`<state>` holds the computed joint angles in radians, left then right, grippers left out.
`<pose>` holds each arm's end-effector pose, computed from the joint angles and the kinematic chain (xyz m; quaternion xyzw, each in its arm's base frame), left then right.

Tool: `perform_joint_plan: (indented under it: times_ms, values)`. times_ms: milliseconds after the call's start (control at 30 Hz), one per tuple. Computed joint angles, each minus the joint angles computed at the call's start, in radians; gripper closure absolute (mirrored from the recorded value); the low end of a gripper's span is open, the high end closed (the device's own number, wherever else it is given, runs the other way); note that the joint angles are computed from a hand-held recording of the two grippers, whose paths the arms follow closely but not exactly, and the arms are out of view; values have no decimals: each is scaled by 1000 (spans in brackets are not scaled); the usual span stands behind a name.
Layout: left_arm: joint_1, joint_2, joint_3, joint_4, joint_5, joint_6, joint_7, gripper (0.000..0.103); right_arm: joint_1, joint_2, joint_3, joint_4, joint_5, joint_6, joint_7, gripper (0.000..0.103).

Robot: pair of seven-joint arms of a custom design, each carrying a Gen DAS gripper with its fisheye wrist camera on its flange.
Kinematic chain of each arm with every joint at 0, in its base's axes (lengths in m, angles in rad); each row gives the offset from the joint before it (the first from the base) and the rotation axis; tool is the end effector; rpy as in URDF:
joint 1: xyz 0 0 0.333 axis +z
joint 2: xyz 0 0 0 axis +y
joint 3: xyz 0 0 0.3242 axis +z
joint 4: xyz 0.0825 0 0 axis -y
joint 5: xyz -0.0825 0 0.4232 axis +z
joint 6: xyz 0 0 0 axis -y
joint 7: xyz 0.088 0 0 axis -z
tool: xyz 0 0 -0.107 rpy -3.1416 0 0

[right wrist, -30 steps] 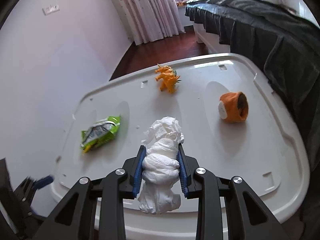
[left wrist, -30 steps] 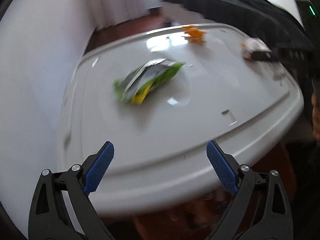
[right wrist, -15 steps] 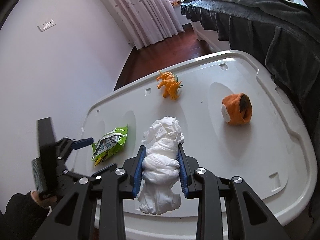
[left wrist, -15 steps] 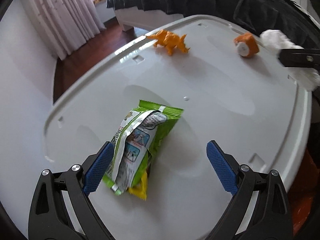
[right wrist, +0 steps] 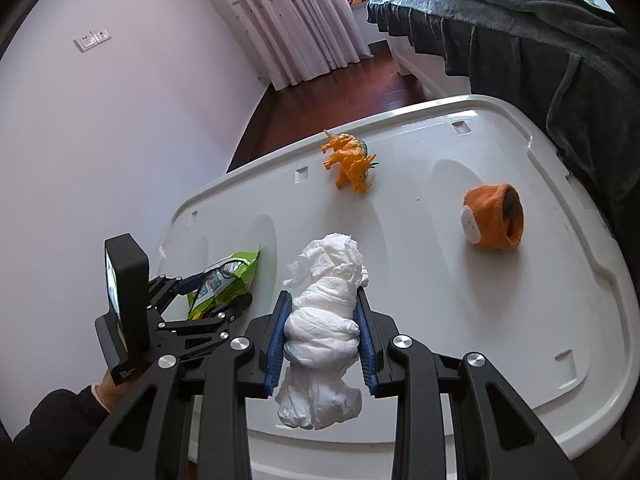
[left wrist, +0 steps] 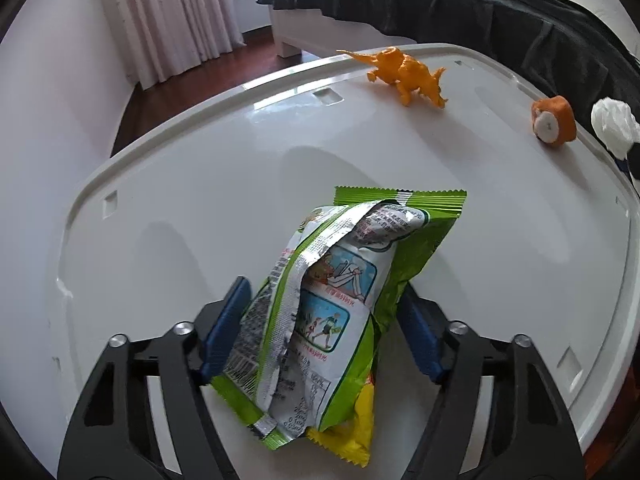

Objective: Collect trash
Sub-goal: 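Grasp the green snack bag with the left gripper and lift it, then drop the snack bag into the bin with the left gripper while the right gripper drops the tissue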

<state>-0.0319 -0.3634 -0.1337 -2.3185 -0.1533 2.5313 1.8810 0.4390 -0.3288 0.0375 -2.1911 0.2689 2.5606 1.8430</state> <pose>0.5102 -0.0890 0.5396 -0.5370 0.7939 -0.2124 0.1906 0.4794 0.2454 0.5979 -0.6727 0.6495 -0.0426 0.3518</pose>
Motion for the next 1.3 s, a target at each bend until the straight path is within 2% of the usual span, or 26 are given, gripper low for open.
perform_joint_plan:
  times_ms: [233, 367, 467, 600, 700, 867, 1000, 1100, 1300]
  values:
    - [60, -26, -80, -11, 156, 26, -224, 65, 2, -1, 5, -5, -5, 7, 0, 72]
    - [103, -69, -140, -9, 285, -10, -414, 67, 1, -14, -3, -16, 0, 13, 0, 72]
    - [100, -103, -153, -10, 339, -43, -492, 67, -2, -34, -12, -30, 6, 22, 2, 72]
    - [74, -161, -142, -17, 337, -101, -552, 67, -4, -65, -23, -51, 12, 30, 5, 72]
    - [73, -207, -155, -20, 348, -149, -603, 67, -6, -77, -28, -60, 8, 31, 9, 72]
    - [49, -307, -158, -35, 335, -231, -658, 67, -9, -117, -21, -93, -44, 41, -7, 72]
    - [9, -423, -151, -80, 290, -280, -674, 67, 31, -199, -28, -162, -62, 65, -83, 72]
    - [-32, -531, -150, -136, 240, -321, -680, 66, 51, -317, -12, -264, -97, 88, -99, 71]
    - [-122, -741, -170, -267, 153, -421, -681, 66, 110, -521, 16, -444, -132, -1, -44, 71]
